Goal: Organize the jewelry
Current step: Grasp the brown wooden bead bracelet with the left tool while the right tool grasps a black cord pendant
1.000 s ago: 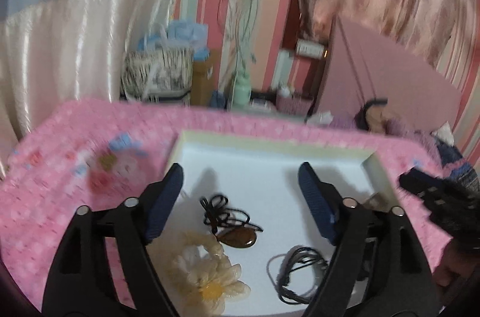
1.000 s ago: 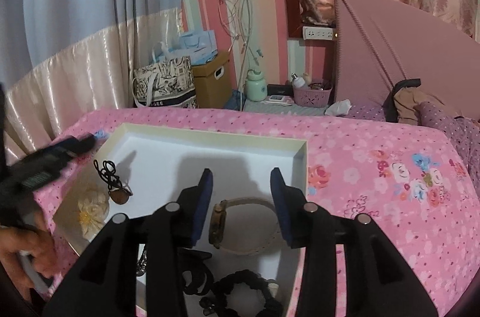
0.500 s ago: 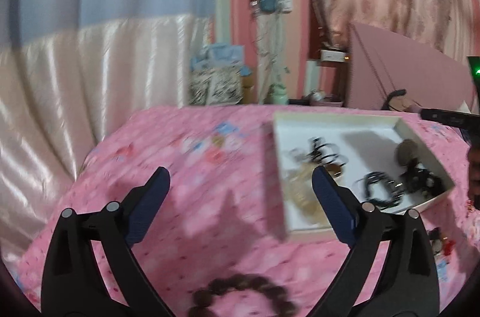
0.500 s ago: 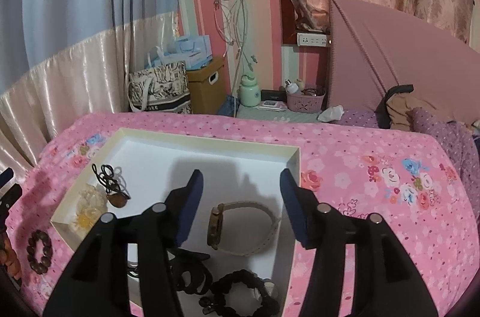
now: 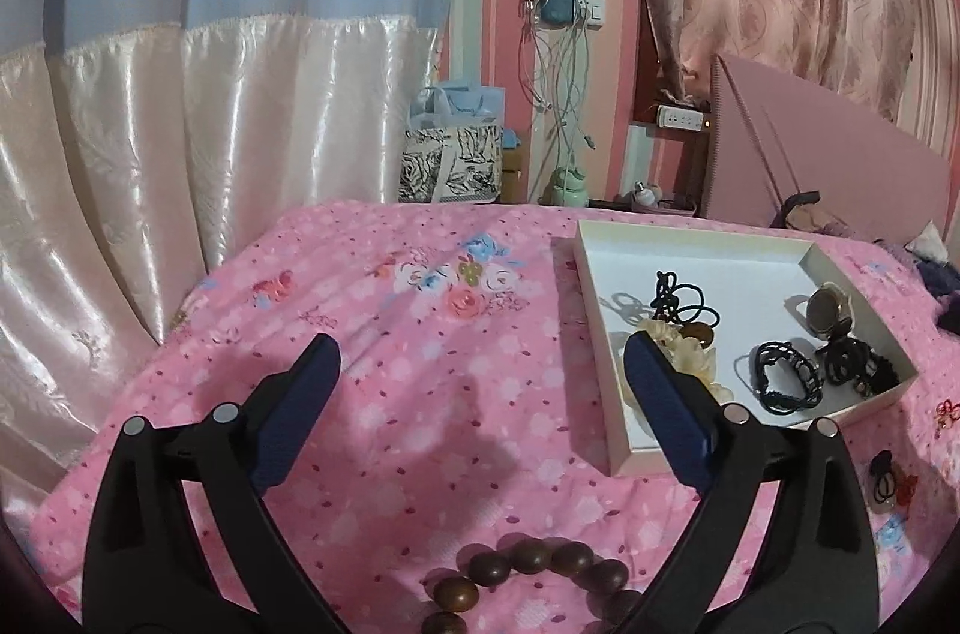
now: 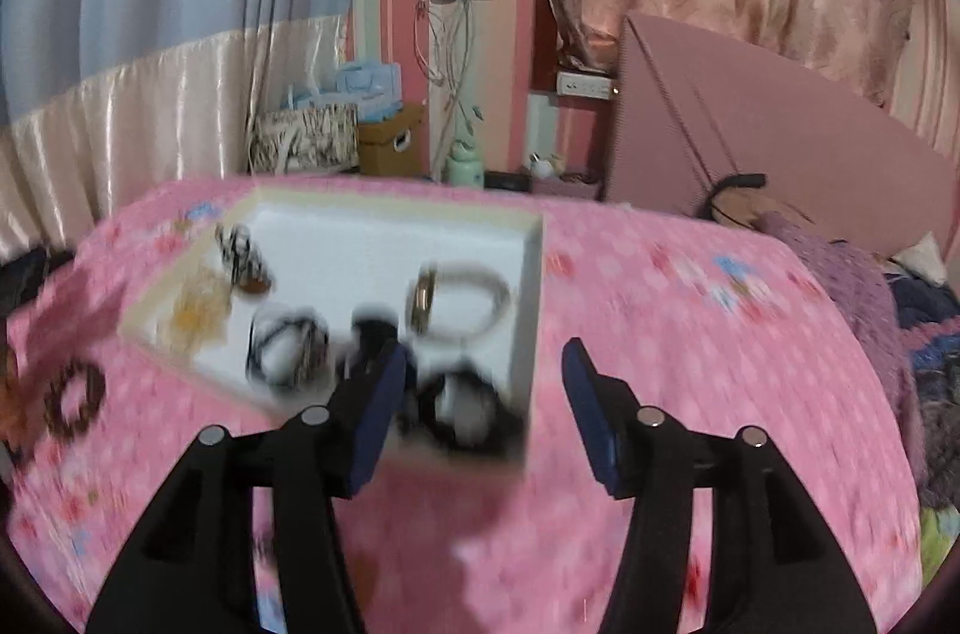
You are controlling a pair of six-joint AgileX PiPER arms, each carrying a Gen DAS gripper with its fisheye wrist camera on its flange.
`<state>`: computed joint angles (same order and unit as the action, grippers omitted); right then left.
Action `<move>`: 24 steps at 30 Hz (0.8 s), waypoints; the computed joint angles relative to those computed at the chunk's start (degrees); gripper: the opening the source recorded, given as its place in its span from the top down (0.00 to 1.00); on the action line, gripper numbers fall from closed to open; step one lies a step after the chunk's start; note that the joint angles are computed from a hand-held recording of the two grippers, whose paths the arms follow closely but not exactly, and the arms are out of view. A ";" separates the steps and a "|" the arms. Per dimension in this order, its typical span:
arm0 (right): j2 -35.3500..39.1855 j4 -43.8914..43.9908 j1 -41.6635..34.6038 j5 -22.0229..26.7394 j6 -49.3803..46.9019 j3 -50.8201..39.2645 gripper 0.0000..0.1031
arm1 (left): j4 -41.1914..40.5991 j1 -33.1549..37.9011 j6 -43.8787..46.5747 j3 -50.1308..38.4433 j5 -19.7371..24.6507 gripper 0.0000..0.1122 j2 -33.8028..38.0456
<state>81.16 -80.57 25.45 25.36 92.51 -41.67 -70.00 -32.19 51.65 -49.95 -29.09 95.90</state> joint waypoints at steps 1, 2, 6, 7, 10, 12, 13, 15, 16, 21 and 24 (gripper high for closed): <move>-1.26 -1.44 1.83 0.72 3.15 2.35 0.44 | 0.22 0.12 -0.30 0.09 0.39 0.16 -0.15; -2.38 -2.17 3.91 1.19 6.00 4.80 0.43 | 0.92 0.31 -1.29 0.45 0.73 0.16 -0.33; -2.83 -5.36 10.61 2.41 14.46 9.79 0.43 | 9.18 2.27 -11.99 2.24 3.34 0.16 -0.70; -1.64 -7.19 11.16 1.56 17.01 10.20 0.43 | 9.31 2.36 -12.17 1.98 3.59 0.16 -0.29; 1.82 -7.34 12.35 0.27 18.74 9.92 0.47 | 5.56 1.13 -7.45 1.45 0.85 0.16 0.69; 3.08 -3.19 13.39 2.84 16.30 9.12 0.59 | 5.34 1.36 -7.40 1.68 1.51 0.16 0.12; 3.58 -1.98 13.40 3.29 15.74 8.87 0.65 | 5.79 1.52 -8.32 2.14 1.81 0.16 -0.59; 4.88 3.77 10.49 -1.40 8.79 7.66 0.76 | 3.92 1.36 -6.02 2.29 2.00 0.16 -1.52; 5.29 6.06 9.40 -2.89 5.98 7.22 0.76 | 1.06 1.23 -2.75 1.86 2.27 0.16 -1.80; 8.26 10.23 11.86 0.46 0.72 4.56 0.77 | -8.07 0.60 8.64 3.59 5.45 0.15 -6.12; 9.23 10.81 13.20 2.00 -0.35 3.62 0.81 | -12.49 -0.20 13.40 7.04 6.58 0.14 -8.38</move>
